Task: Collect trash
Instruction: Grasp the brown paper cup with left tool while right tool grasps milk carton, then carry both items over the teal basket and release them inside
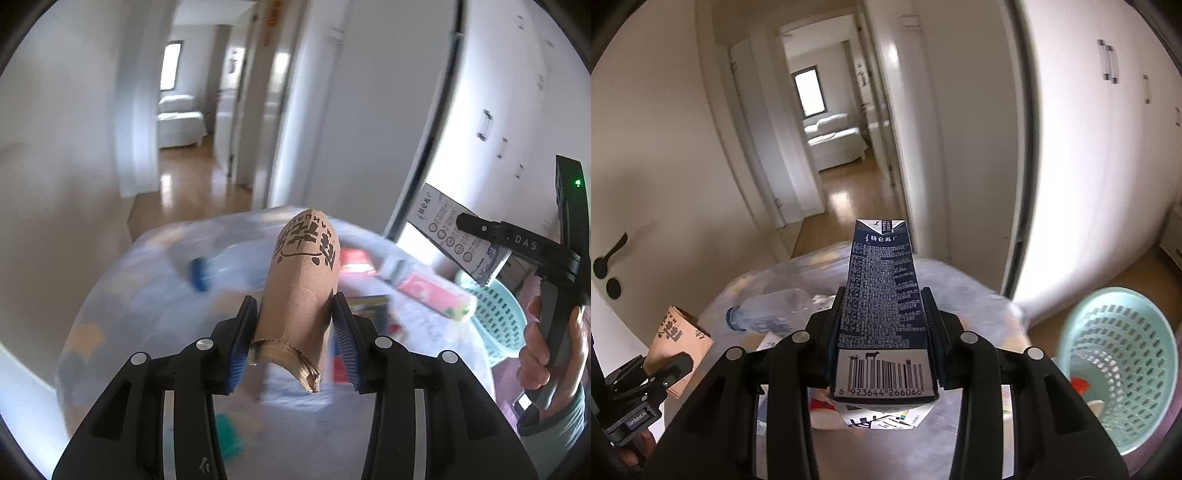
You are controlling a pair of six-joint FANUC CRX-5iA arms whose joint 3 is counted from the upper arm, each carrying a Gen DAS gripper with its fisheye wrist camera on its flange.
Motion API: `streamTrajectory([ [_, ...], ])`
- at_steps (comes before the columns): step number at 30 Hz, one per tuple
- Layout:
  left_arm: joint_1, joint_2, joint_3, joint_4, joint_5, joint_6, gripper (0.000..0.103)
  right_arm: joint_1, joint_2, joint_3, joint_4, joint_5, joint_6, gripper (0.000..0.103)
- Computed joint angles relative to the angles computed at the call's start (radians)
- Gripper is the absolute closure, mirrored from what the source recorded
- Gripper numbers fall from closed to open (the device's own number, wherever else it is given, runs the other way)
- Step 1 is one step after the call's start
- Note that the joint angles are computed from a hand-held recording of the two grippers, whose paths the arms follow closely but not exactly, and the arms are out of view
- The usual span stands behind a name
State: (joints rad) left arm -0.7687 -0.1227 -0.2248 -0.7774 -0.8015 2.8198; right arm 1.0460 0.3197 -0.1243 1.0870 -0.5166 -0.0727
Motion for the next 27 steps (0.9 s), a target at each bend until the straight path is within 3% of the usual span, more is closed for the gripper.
streamTrajectory([
  [6, -0.051, 0.124, 0.132, 0.011, 0.044, -0.085, 0.062, -0.025, -0.123, -0.164, 0.144, -0.049, -0.183, 0.068],
  [12, -0.073, 0.278, 0.282, 0.088, 0.107, -0.226, 0.063, -0.061, -0.247, -0.31, 0.192, -0.092, -0.298, 0.068],
  [18, -0.055, 0.436, 0.419, 0.276, 0.199, -0.432, 0.062, -0.11, -0.334, -0.416, 0.172, -0.101, -0.367, 0.068],
  [22, -0.025, 0.558, 0.504, 0.491, 0.249, -0.624, 0.063, -0.147, -0.367, -0.461, 0.103, -0.082, -0.369, 0.068],
  [27, -0.019, 0.691, 0.628, 0.618, 0.21, -0.746, 0.062, -0.175, -0.389, -0.51, 0.022, -0.072, -0.36, 0.068],
])
